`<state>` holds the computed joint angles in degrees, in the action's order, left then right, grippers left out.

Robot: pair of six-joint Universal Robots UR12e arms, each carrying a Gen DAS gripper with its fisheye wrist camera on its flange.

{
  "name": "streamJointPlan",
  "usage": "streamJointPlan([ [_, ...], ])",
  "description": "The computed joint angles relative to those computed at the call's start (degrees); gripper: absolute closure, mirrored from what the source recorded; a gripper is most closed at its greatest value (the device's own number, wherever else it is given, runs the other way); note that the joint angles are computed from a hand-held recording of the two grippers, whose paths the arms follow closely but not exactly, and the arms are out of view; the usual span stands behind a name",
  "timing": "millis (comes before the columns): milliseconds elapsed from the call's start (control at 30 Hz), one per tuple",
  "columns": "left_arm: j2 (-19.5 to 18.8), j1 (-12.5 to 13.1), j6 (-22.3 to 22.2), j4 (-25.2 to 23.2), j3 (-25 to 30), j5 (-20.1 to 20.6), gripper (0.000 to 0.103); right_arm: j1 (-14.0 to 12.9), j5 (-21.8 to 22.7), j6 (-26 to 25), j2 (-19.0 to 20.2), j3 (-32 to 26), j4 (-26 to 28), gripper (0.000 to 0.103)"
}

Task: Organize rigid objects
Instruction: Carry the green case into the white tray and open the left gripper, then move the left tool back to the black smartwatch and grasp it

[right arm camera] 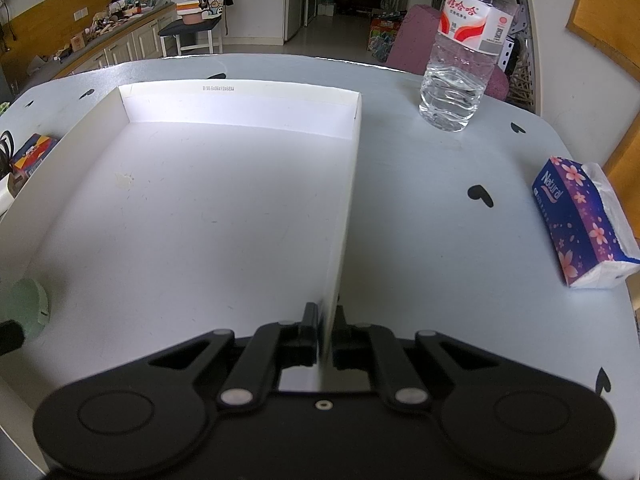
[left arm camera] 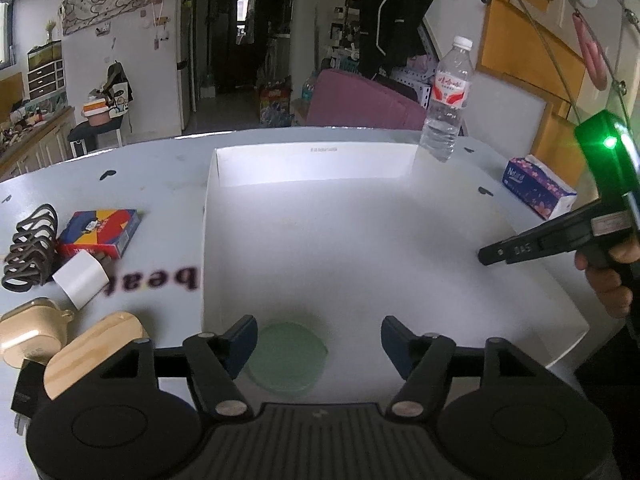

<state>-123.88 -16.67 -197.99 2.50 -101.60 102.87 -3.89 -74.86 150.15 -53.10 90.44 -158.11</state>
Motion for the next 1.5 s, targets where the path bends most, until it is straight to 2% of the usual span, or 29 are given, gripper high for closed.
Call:
streamJointPlan([
  [100, 0.72, -0.28, 0.11, 1.76, -0.83, 0.88, 0.024, 0.00, 0.02, 0.03, 0.00, 0.00, -0.03, 0.096],
  [233, 1.96, -0.46, 0.12, 4.93, -2.53, 2.34, 0.009, -0.01, 0.02, 0.06, 0.03, -0.03, -0.01, 0.096],
  [467, 4.67, -0.67, -1.37, 8.67, -6.26, 8.17, 0.000, 0.01, -0.24, -0.22, 0.04, -0.14, -0.05, 0.096],
  [567, 5.76, -0.78, -2.10, 9.48, -7.92, 11.85, 0.000, 0.01, -0.25, -0.21, 0.04, -0.17, 0.00, 0.096],
  [733, 7.38, -0.56, -5.79, 9.05, -10.46, 16.85, 0.000, 0.01, -0.27, -0.25, 0.04, -0.17, -0.02, 0.096],
  [967, 8.77, 0.26, -13.19, 5.59, -13.48, 21.05, 0.000, 0.00, -0.27, -0.24, 0.07, -0.21, -0.01, 0.096],
  [1067, 9.13, 0.69, -14.73, 4.52, -14.46, 21.25, 0.000, 0.01, -0.29, -0.25, 0.07, -0.20, -0.02, 0.096],
  [1200, 9.32, 1.45, -15.15, 4.32, -15.77, 19.43, 0.000, 0.00, -0.27, -0.24, 0.08, -0.20, -0.02, 0.096],
  [1367, 8.44, 2.56, -12.31, 5.41, -16.52, 13.91, 0.000, 0.03, -0.33, -0.29, 0.07, -0.18, -0.07, 0.096],
  [1500, 7.20, 3.28, -10.60, 5.98, -16.46, 11.03, 0.001, 0.00, -0.36, -0.33, 0.09, -0.17, -0.09, 0.096],
])
